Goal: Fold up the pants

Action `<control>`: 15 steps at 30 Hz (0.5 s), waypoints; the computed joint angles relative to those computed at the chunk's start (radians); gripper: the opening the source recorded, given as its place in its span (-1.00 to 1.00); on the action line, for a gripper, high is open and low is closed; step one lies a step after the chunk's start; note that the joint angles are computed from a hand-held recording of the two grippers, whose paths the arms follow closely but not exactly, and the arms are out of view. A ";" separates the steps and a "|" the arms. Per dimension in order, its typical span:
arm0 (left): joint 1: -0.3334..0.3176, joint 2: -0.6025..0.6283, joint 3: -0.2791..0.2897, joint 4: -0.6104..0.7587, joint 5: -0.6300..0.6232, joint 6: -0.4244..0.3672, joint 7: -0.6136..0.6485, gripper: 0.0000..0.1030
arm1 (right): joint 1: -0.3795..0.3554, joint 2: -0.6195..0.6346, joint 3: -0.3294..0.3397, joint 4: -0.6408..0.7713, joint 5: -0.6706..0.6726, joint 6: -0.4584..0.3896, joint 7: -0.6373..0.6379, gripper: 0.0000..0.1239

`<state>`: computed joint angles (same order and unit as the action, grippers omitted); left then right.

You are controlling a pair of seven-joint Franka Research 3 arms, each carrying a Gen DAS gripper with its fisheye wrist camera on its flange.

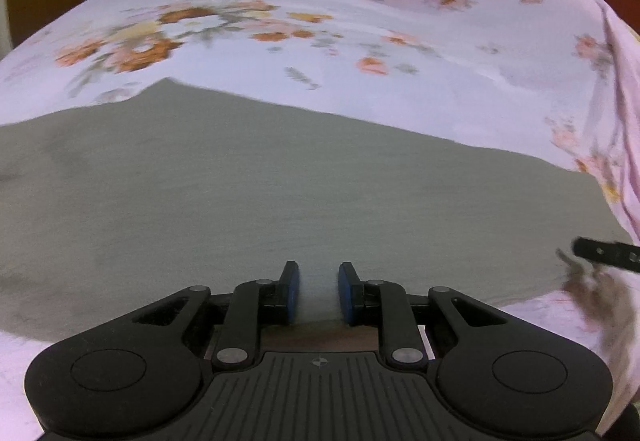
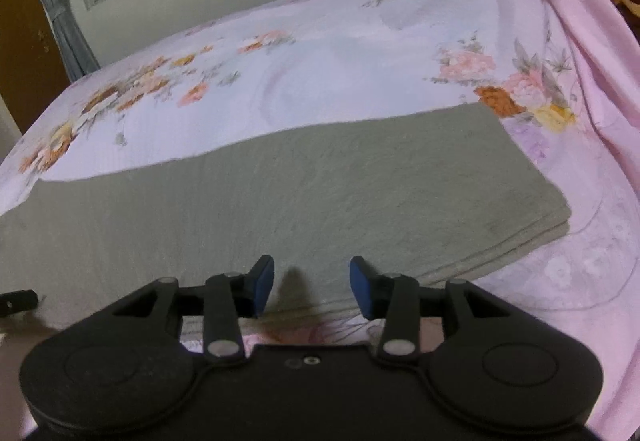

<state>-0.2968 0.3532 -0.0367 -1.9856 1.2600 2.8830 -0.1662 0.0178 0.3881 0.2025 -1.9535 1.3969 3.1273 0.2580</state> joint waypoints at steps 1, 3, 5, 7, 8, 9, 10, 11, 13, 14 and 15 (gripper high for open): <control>0.001 0.013 -0.010 0.019 -0.019 -0.003 0.028 -0.60 | -0.001 0.006 0.003 0.011 0.011 0.014 -0.017 -0.23; -0.009 0.044 -0.017 0.062 -0.046 -0.005 0.066 -0.60 | -0.006 0.020 0.008 0.029 0.036 0.036 -0.046 -0.15; -0.011 0.075 -0.029 0.095 -0.110 -0.007 0.129 -0.60 | 0.053 0.033 -0.068 0.010 -0.129 0.031 0.124 -0.14; -0.028 0.101 -0.026 0.119 -0.162 -0.030 0.181 -0.59 | 0.026 0.038 -0.052 0.007 -0.157 0.011 0.140 -0.14; -0.045 0.107 -0.014 0.126 -0.165 -0.042 0.189 -0.59 | 0.005 0.035 -0.031 0.004 -0.154 0.015 0.133 -0.14; -0.057 0.106 -0.007 0.128 -0.170 -0.049 0.194 -0.59 | -0.022 0.027 -0.004 -0.001 -0.138 0.018 0.118 -0.14; -0.063 0.102 -0.003 0.127 -0.179 -0.050 0.197 -0.59 | -0.055 0.021 0.030 -0.002 -0.107 0.019 0.092 -0.14; -0.065 0.099 0.000 0.125 -0.188 -0.041 0.198 -0.59 | -0.088 0.016 0.064 0.002 -0.051 0.023 0.045 -0.12; -0.062 0.103 -0.001 0.135 -0.213 -0.020 0.221 -0.59 | -0.098 0.007 0.061 0.007 0.007 0.008 0.019 -0.06; -0.063 0.110 -0.003 0.146 -0.230 -0.019 0.241 -0.59 | -0.090 0.003 0.042 0.007 0.005 -0.007 0.041 -0.05; -0.066 0.116 -0.002 0.154 -0.242 -0.015 0.254 -0.59 | -0.082 0.000 0.021 0.005 0.002 -0.023 0.068 -0.05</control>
<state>-0.3630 0.4693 -0.0384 -1.8321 1.0180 2.8683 0.0875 -0.0638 0.3880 0.2240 -1.9486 1.3989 3.1042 0.3263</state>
